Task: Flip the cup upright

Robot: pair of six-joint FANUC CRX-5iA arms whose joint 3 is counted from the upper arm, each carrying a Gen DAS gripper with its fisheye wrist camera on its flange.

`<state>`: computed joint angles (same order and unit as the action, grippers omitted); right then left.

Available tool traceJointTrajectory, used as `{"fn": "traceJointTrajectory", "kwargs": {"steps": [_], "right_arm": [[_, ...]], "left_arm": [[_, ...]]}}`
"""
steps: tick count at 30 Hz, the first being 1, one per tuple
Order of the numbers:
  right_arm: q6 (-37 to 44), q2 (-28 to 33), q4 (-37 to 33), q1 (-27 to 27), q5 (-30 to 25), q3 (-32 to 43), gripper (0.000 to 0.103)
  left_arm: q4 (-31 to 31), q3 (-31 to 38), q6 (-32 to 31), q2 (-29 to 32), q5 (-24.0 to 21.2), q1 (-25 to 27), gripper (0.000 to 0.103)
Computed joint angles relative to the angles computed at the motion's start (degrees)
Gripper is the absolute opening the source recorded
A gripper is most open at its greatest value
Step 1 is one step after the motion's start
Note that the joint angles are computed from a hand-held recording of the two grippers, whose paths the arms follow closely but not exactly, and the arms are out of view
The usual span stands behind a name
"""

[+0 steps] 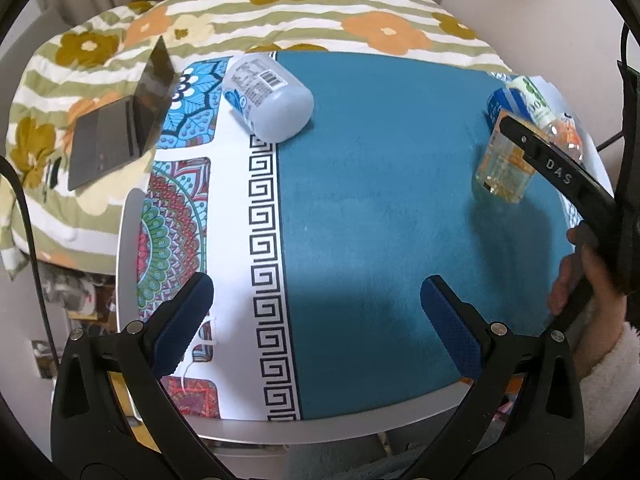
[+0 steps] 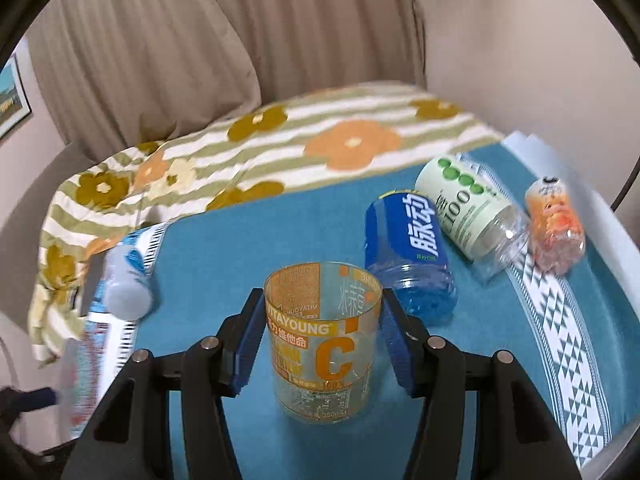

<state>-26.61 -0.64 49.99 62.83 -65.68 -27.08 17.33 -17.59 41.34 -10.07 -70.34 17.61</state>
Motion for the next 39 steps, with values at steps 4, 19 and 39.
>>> {"fn": "traceJointTrajectory", "kwargs": {"steps": [4,19,39], "right_arm": [[-0.9,1.9,3.5,1.6,-3.1,-0.4,0.052],[6.1,1.0,-2.1,6.0,-4.7,0.9,0.055],[11.3,-10.5,-6.2,10.1,-8.0,0.0,0.102]], "left_arm": [[-1.0,-0.8,-0.1,-0.5,0.5,0.2,0.103],[0.9,-2.4,-0.5,-2.1,-0.6,0.2,0.103],[4.4,-2.7,4.2,-10.4,-0.7,-0.3,0.103]]}}
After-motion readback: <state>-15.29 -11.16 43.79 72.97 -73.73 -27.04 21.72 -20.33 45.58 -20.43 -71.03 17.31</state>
